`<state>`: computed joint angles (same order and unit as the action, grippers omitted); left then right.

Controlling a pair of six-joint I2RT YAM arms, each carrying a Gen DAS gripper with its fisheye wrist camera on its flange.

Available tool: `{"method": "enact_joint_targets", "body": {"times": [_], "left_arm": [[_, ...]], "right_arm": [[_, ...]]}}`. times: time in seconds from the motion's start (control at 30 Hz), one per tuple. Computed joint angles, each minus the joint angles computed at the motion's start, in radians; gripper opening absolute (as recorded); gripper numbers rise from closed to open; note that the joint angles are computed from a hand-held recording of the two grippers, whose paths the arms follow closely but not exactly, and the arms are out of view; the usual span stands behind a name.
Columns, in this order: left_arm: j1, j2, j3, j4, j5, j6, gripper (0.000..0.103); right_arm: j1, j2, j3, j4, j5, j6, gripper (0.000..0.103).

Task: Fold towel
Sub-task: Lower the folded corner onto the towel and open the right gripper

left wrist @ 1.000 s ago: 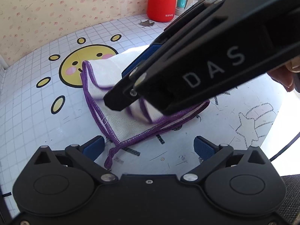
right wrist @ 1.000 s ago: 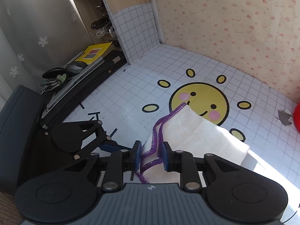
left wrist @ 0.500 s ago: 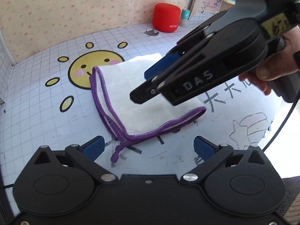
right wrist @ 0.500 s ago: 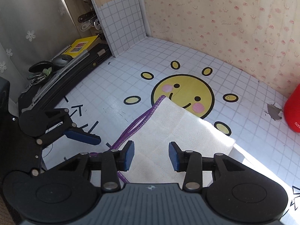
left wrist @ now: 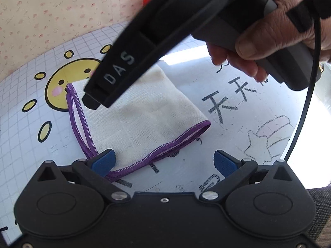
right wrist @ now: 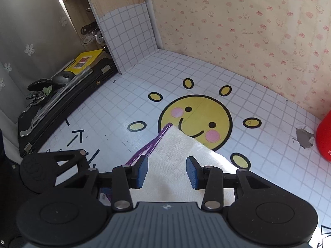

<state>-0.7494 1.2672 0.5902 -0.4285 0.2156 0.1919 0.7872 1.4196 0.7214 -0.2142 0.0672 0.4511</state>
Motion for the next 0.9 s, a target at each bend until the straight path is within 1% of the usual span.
{"method": "enact_joint_targets", "body": {"times": [0.1,0.2,0.4,0.47,0.57,0.77,0.83,0.9], "left_arm": [[-0.005,-0.002,-0.004,0.004,-0.005,-0.010,0.101],[-0.008,0.015,0.001,0.013,-0.010,-0.022,0.101],[-0.017,0.026,0.006,0.018,-0.021,-0.046,0.102],[-0.031,0.031,0.008,0.018,-0.041,-0.055,0.102],[-0.041,0.035,0.009,0.020,-0.052,-0.068,0.102],[-0.048,0.053,0.034,0.001,-0.061,-0.098,0.102],[-0.051,0.048,0.040,-0.004,-0.067,-0.118,0.102],[-0.063,0.037,0.043,-0.005,-0.087,-0.141,0.102]], "right_arm": [[-0.015,0.064,0.041,0.036,-0.056,-0.048,0.040],[-0.034,0.127,0.089,0.046,-0.093,-0.091,0.040],[-0.076,0.253,0.165,0.057,-0.190,-0.128,0.040],[-0.081,0.275,0.147,0.111,-0.207,-0.129,0.042],[-0.088,0.280,0.145,0.123,-0.230,-0.125,0.045],[-0.081,0.253,0.156,0.088,-0.200,-0.137,0.045],[-0.069,0.191,0.119,0.090,-0.154,-0.112,0.046],[-0.054,0.116,0.071,0.084,-0.097,-0.067,0.051]]}}
